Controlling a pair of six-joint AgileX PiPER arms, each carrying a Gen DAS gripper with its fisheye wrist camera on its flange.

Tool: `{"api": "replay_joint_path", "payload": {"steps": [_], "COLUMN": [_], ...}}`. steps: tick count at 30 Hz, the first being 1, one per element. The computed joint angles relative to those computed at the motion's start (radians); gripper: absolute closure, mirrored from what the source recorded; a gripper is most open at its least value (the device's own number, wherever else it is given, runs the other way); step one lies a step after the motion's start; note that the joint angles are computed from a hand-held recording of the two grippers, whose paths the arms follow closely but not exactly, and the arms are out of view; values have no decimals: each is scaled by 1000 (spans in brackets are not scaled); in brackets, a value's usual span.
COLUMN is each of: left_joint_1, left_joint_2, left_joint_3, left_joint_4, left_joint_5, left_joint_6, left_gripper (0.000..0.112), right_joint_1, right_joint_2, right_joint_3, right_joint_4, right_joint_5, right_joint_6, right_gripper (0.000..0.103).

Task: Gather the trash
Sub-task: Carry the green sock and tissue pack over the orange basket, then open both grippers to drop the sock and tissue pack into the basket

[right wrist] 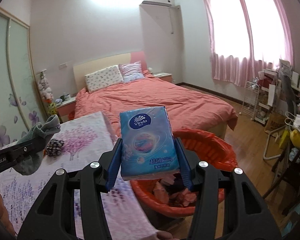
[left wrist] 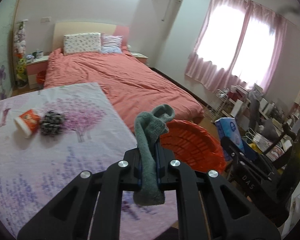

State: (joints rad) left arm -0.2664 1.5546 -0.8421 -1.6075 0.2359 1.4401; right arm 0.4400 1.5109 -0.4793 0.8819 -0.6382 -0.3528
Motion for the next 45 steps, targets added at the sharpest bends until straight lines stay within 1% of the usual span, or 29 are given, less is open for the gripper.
{"api": "replay_joint_path", "payload": {"steps": [2,6,10,14,15,19,23,24,25,26,27,29,31,33,35,36,38,39,40,41,45], "left_joint_1": [-37,-103,-148,-178,-187,-222,-233,-236,-236,-233,-232,-227,-227,-217,-205,-202,-195,-187,-172,-159,-74], "left_joint_2": [27,89,156,243,260,339,437,465,488,509,529,550,559,555,539,527,498,484,470,458,402], "left_joint_3": [-24,-67,-123,-209,-227,-298,-400,-429,-456,-477,-495,-510,-515,-501,-477,-459,-415,-392,-372,-359,-278], "left_joint_4": [4,-41,-42,16,23,60,242,311,384,425,475,530,592,617,650,688,816,854,865,912,949], "left_joint_5": [-9,-20,-13,4,4,2,12,8,9,17,19,16,8,-5,-20,-39,-89,-106,-116,-123,-163], "left_joint_6": [-14,11,-10,-80,-91,-140,-320,-389,-462,-504,-554,-607,-674,-694,-713,-740,-840,-868,-867,-907,-918], "left_gripper": [101,101,101,101,101,100,98,95,91,82,76,71,68,66,63,60,56,55,53,52,48], "right_joint_1": [-38,-130,-217,-272,-280,-356,-419,-421,-436,-438,-451,-451,-447,-447,-422,-414,-391,-388,-362,-348,-285], "right_joint_2": [-2,11,31,49,54,98,144,147,152,151,154,147,143,137,122,115,107,112,101,98,86], "right_joint_3": [18,40,42,41,36,0,-36,-36,-39,-37,-42,-30,-27,-29,-24,-24,-32,-42,-40,-40,-48], "right_joint_4": [-51,-187,-325,-431,-444,-574,-709,-717,-762,-773,-798,-792,-776,-766,-714,-694,-635,-626,-578,-556,-438], "right_joint_5": [7,31,54,62,64,87,116,119,126,130,137,133,136,146,154,158,168,171,171,170,162], "right_joint_6": [48,172,289,376,386,479,588,598,637,652,673,671,654,638,593,569,508,493,446,422,307], "right_gripper": [51,51,51,50,50,50,48,48,46,43,42,37,35,34,33,33,32,32,31,30,27]}}
